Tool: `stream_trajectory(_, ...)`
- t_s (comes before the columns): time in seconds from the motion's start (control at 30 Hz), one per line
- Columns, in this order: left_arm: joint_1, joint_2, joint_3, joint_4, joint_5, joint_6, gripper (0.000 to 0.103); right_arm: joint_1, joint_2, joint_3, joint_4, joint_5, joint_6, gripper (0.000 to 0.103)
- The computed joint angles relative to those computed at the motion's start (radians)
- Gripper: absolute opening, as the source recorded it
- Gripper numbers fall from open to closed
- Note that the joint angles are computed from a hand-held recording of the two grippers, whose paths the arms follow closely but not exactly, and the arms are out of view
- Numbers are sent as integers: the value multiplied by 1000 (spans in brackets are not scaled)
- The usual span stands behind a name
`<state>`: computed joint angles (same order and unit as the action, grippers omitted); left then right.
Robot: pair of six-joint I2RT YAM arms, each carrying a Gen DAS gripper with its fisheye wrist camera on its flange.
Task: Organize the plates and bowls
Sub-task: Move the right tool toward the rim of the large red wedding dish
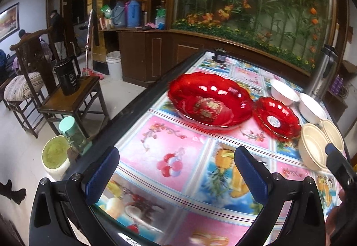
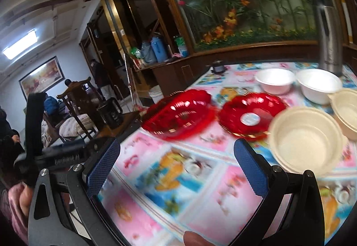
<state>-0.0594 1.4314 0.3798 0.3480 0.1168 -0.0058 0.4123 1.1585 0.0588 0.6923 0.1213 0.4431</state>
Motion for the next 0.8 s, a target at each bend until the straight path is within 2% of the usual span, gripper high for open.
stream_trajectory(0.1, 26, 26, 16, 5, 2, 9, 102, 8, 153, 71, 81, -31, 34, 103)
stream_trajectory(0.23, 58, 75, 50, 10, 12, 18, 102, 37, 256, 135, 113, 4, 43, 103)
stream_trajectory(0.43, 83, 123, 85, 14, 17, 27, 102, 9, 326, 192, 132, -28, 77, 103)
stream_trajectory(0.57, 96, 144, 104, 14, 20, 39, 102, 10, 397, 231, 159, 4, 79, 103)
stream_trajectory(0.7, 112, 164, 123, 10, 22, 43, 102, -9, 483, 243, 237, -28, 116, 103)
stream_trajectory(0.8, 120, 181, 136, 10, 24, 40, 102, -16, 515, 256, 246, -31, 121, 103)
